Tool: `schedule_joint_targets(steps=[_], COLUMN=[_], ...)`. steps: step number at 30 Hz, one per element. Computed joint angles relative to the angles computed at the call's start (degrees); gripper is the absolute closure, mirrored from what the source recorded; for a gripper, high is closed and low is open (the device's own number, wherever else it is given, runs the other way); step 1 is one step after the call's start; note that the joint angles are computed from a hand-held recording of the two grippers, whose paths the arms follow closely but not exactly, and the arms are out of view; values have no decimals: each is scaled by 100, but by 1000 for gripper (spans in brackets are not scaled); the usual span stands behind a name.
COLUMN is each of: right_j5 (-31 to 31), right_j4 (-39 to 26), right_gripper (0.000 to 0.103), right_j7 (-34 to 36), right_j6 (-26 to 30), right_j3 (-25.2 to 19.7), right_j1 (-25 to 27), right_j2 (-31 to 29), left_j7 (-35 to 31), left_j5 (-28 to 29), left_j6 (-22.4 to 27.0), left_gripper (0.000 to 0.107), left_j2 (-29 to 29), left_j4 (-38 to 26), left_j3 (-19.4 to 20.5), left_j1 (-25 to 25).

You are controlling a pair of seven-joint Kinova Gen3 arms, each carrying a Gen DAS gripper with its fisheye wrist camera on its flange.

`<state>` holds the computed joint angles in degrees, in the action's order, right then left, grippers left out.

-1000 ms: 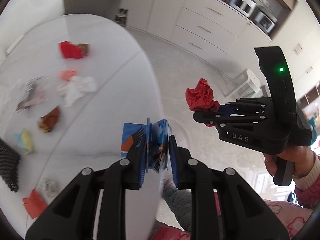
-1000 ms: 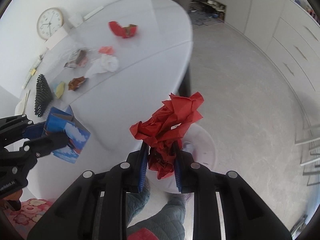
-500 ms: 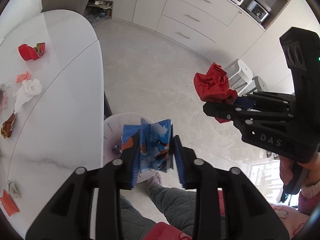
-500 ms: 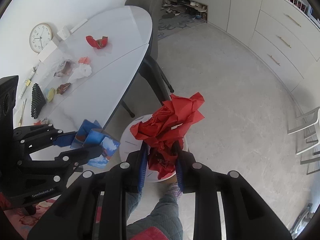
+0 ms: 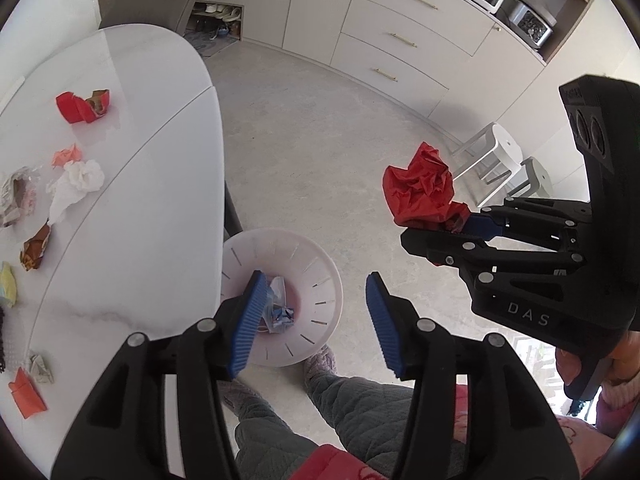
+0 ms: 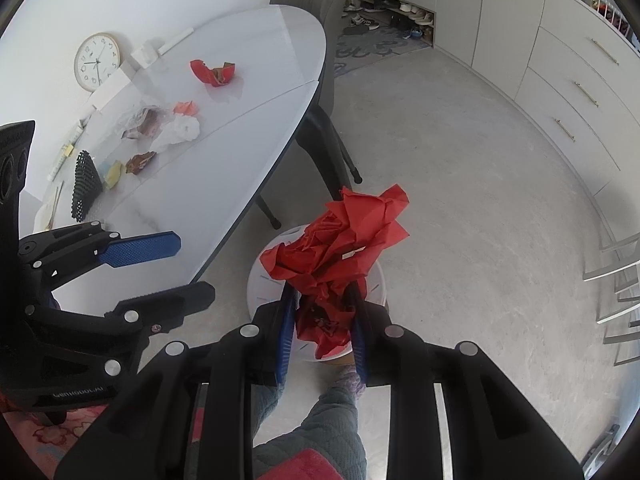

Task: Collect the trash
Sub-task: 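Carry the card and red bag over the wastebasket and release both, then move both tools back over the table toward the red paper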

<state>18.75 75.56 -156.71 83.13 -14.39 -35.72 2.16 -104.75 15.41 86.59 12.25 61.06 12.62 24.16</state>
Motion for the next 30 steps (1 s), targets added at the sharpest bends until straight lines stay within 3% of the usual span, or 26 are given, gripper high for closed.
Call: schedule_joint_targets(steps=[7,11,12,13,15,16,19,23,25,30], right_j5=[-133,-206,-255,-276,-275,-242,-285,-153,14,127], right_j4=[-77,-119,-116,-136,-222,-242,-262,-496,-672,-1049], right_gripper=[75,72,63,44,21,15,14,5,3,3], right_j7=[12,-1,2,-23,-138,-216,-293,-375,-454,-346], right_j6=[-72,-196,-256,-261,-158,-146,-207,17,212,429], right_j3=[20,64,84,101,135,155,208,258,290,392], right_j1=[-54,-103,-102,-114,-170,-206,-225,-318,-411,-497], right_j2=[142,266,297,337,440,469,498,611,698,874], left_j7=[185,209,200,197,190,190,191,132,186,141], left_j5=[-261,-337,-339,-328,-328,-354,-370,-342,-506,-570], left_j6=[100,143,182,203,224,227,160,131,61,27], left_gripper=[36,34,34,33,33,32,21,20,12,12], left_j2=[-81,-123,-126,-134,-160,-169,-229,-267,-283,-321], left_j4=[-97,-139,-160,-165,-153,-156,-113,-95,-82,-68], left_j3=[-90,-146,-161,-178,-210,-221,-252,-265,-275,-350], left_j1=[-46,-158,-200,-246,-328,-352,-436,-540,-506,-659])
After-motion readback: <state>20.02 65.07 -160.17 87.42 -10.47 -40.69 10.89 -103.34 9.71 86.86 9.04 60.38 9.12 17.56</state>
